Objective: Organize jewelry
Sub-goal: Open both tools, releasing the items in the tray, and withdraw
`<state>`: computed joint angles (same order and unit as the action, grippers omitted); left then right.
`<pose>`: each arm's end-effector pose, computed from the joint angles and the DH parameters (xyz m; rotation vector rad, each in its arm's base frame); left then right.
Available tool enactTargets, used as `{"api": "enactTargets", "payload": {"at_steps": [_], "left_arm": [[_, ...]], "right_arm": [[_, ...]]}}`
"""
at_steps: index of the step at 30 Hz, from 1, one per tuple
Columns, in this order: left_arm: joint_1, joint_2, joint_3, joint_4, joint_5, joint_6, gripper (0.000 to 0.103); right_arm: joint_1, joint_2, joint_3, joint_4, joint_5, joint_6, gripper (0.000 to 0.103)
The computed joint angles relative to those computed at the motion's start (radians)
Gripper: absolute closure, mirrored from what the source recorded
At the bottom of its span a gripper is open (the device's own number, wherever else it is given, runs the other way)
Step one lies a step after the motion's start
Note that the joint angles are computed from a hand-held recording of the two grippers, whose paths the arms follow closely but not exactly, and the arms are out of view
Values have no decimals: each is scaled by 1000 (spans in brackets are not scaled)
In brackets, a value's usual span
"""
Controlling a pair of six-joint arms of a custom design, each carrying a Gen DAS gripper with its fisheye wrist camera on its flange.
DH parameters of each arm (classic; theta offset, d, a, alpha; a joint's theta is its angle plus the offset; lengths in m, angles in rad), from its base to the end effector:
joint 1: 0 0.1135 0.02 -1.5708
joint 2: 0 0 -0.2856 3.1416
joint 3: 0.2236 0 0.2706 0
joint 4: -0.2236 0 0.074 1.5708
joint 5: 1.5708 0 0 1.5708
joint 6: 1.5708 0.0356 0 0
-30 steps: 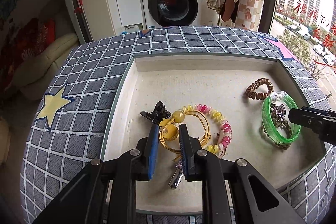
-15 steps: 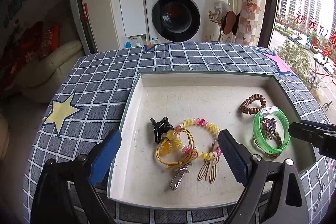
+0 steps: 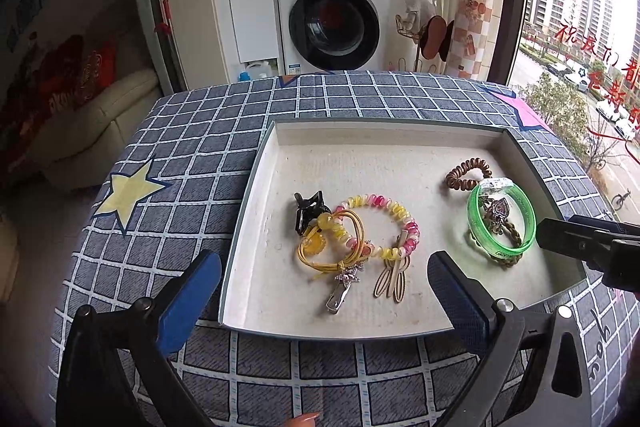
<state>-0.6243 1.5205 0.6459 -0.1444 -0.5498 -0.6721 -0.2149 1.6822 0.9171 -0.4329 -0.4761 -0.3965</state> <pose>0.2345 -0.1460 0.1459 -0.2468 2.3744 0.1283 0.3182 -0.0528 0.1595 -0.3558 2.5900 0.4561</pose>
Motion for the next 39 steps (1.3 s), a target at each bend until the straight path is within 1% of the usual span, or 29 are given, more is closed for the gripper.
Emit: {"api": "enactTargets", "payload": {"at_steps": [2,6,7,8,16,17,18,19,25,31,39], "left_arm": [[-18,-18,-9,-18,-10,-13,0],[-52,-42,-22,-50,-27,-44,0],[-61,-47,-25,-60,-31,-55,0],[-67,-53,-30,-66,-33,-63,0],[-105,-91,-53,-115,-51,-126,0],[-110,-98,-56,-121,-56,-133,0],[-115,-104,-60,-127,-60,-140,0],[-118,-110,-62,-134,-62,-147,0],[-143,-144,-81,-167,-70,-189,0],[-174,-175,-102,-189,-76,-230,0],[-261,-193,-101,-277,-145,-324,0]], "right_arm": [[-5,-13,-8,-7,-5,-8,25],[-14,-35,-29,-15,-3,-23,23],[-17,-42,-36,-13,0,-26,20],[-17,-45,-41,-13,6,-28,12],[-42,-116,-121,46,19,-41,12],[-46,-127,-131,54,17,-42,9],[-48,-134,-139,59,16,-44,3],[-51,-143,-146,63,14,-48,0],[-58,-196,-182,52,15,-69,0],[-60,-234,-219,43,40,-93,0],[-102,-282,-262,51,39,-109,0]]}}
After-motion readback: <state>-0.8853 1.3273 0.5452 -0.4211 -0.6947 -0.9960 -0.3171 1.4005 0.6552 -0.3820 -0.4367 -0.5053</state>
